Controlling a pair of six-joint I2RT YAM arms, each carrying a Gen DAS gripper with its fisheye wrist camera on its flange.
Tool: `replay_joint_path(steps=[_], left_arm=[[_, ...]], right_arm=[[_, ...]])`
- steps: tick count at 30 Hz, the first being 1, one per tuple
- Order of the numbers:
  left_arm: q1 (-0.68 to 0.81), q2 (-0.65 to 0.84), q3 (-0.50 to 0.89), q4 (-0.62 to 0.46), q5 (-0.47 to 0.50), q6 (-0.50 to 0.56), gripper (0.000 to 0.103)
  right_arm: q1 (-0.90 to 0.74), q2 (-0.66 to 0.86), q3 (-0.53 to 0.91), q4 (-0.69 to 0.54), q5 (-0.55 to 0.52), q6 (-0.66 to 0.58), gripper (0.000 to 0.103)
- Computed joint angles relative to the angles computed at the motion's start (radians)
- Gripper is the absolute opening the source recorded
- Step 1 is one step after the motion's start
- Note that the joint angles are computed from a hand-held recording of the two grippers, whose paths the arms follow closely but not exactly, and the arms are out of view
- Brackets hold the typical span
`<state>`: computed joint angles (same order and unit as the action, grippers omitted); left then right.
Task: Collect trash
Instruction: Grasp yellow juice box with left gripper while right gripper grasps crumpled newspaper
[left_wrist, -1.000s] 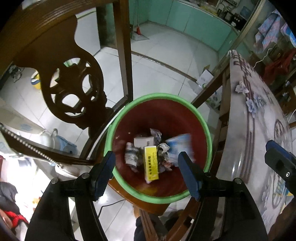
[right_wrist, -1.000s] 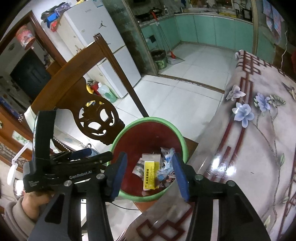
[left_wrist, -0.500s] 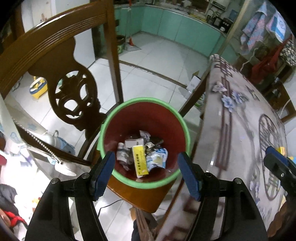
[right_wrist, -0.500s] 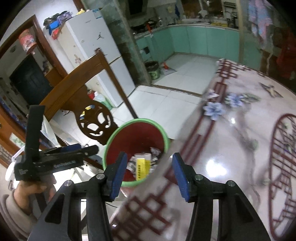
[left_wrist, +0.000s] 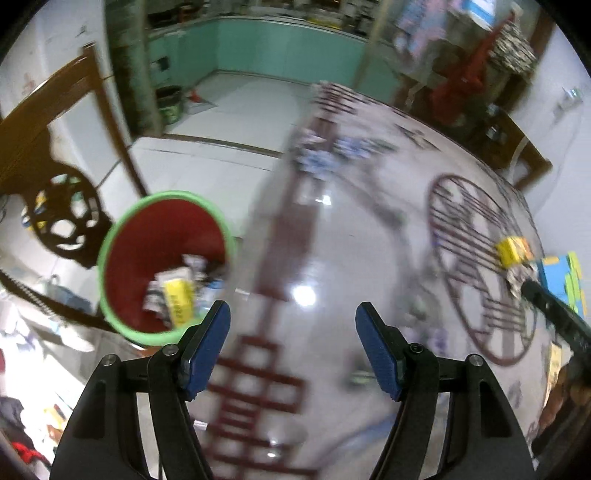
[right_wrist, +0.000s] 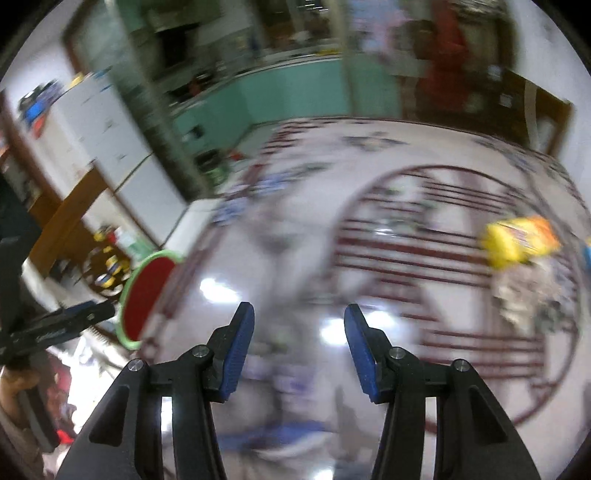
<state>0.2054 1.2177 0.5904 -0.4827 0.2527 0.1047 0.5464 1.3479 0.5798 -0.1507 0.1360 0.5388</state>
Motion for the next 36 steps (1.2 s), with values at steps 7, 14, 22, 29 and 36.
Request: replay_joint_path(steps=[7, 14, 22, 29, 36], left_arm=[[-0.429, -0.034, -0.031, 0.036, -0.149, -0.307, 0.07], [-0.725, 0.011, 0.043, 0.007, -0.285, -0.5, 0.071], [-0.871, 0.137, 0.189, -0.015, -0.402, -0.535, 0.076], [-0.908, 0.367, 0.378, 0.035, -0.409, -0.404, 0.08], [-0.925, 0.637, 0.619, 0.094, -0.312, -0.224, 0.082]], right_arm=[[-0.564, -0.129, -0.102, -0.048, -0.164, -0.353, 0.049], [-0.767, 0.322, 0.132, -0.011, -0.341, -0.568, 0.062], [-0.791, 0.396, 0.107, 0.083, -0.447, -0.656, 0.021], [-0.861, 0.18, -0.058, 0.075, -0.504, -0.695, 0.021], [-1.062, 0.081, -0.12, 0.01, -0.596, -0.758, 0.021]])
